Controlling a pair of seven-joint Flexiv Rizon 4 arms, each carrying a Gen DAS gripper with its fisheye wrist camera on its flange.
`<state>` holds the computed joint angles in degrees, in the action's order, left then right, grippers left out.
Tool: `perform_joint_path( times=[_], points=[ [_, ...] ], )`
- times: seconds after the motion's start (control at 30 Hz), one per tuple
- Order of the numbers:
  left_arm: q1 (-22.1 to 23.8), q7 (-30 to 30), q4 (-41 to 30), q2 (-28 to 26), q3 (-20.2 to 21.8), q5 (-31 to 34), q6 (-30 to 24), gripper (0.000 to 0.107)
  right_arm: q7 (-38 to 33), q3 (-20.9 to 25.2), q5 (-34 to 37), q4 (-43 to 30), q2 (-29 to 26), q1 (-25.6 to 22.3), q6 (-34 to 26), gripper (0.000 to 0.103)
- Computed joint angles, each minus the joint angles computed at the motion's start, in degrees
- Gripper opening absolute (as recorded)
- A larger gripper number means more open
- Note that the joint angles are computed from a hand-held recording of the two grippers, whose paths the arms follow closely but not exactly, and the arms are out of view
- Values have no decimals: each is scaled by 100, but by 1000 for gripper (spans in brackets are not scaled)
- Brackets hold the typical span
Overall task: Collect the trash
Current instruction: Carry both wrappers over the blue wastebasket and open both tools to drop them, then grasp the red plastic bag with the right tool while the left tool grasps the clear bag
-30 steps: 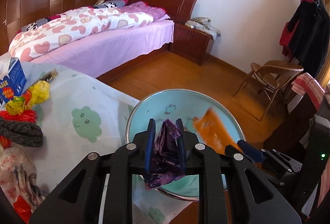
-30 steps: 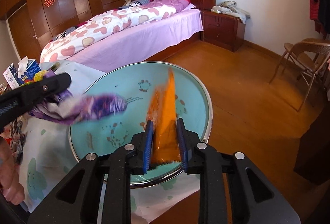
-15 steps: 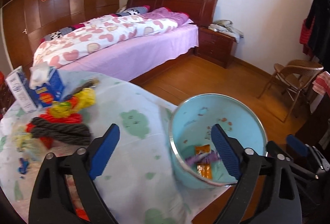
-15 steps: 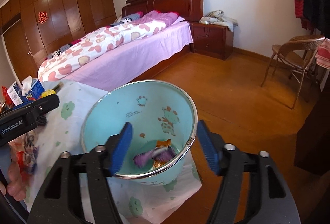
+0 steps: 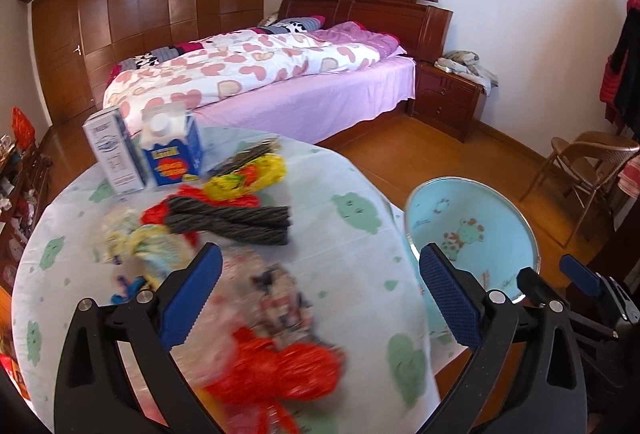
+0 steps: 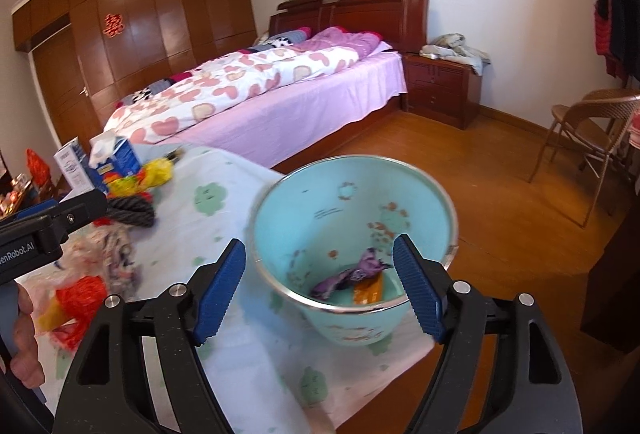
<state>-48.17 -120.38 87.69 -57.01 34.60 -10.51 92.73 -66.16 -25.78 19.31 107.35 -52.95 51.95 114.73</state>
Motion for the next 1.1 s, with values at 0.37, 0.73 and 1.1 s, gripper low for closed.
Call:
perform_joint_path(
  times=[0.37,0.73,1.1],
  points=[
    [-5,276,1248,491,-101,-341,813,97,-172,-36,-13,79,115,491,15,75],
    [253,662,2737,942,-326,-1030,1772,97,-285,620,-428,-132,180,315,-34,75],
    [760,1138,3446,1157,-930,-1595,2464,97,-83,1774,-1456,-821,49,-553,-552,75]
  ],
)
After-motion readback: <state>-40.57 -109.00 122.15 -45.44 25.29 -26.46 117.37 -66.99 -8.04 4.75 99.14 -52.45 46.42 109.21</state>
